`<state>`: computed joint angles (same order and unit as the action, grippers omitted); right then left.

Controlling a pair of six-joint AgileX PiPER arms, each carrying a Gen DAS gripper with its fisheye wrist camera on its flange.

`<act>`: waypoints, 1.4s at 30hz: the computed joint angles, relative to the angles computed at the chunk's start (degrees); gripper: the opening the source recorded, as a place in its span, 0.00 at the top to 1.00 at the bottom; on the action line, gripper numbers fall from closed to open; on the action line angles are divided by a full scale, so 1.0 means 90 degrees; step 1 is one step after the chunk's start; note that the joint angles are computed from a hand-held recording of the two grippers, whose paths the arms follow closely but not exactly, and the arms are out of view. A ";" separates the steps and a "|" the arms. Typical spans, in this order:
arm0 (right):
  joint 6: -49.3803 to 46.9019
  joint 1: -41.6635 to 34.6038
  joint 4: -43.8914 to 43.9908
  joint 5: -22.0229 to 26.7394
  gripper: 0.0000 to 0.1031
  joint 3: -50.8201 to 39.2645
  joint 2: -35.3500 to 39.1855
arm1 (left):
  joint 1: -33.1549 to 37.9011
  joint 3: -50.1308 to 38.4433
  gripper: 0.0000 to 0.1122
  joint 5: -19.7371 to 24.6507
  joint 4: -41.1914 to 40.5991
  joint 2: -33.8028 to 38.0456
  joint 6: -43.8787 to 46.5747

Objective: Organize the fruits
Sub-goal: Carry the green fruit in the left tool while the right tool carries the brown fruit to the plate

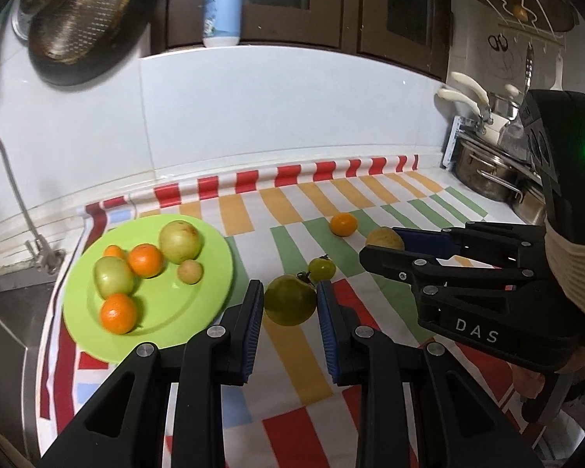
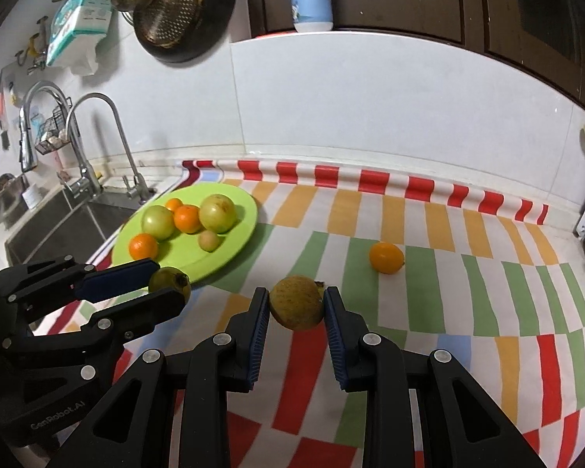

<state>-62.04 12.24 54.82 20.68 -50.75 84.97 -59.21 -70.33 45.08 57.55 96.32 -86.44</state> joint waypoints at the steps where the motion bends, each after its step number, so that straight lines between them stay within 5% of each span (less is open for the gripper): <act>1: 0.0032 0.0037 -0.0010 -0.0012 0.71 0.0035 -0.0054 | -0.0046 0.0059 0.75 0.0073 0.0032 -0.0065 -0.0076; 27: 0.1913 0.1627 -0.1259 -0.0713 0.71 0.0235 -0.0744 | -0.0810 0.1429 0.75 0.1522 0.0588 -0.1671 -0.1093; 42: 0.2678 0.2359 -0.1758 -0.0988 0.71 -0.0396 -0.0281 | -0.0447 0.1938 0.75 0.1739 0.0552 -0.2286 -0.1027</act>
<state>-37.94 33.47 39.00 11.79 -54.32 82.44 -63.23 -52.89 60.73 62.51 75.74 -95.68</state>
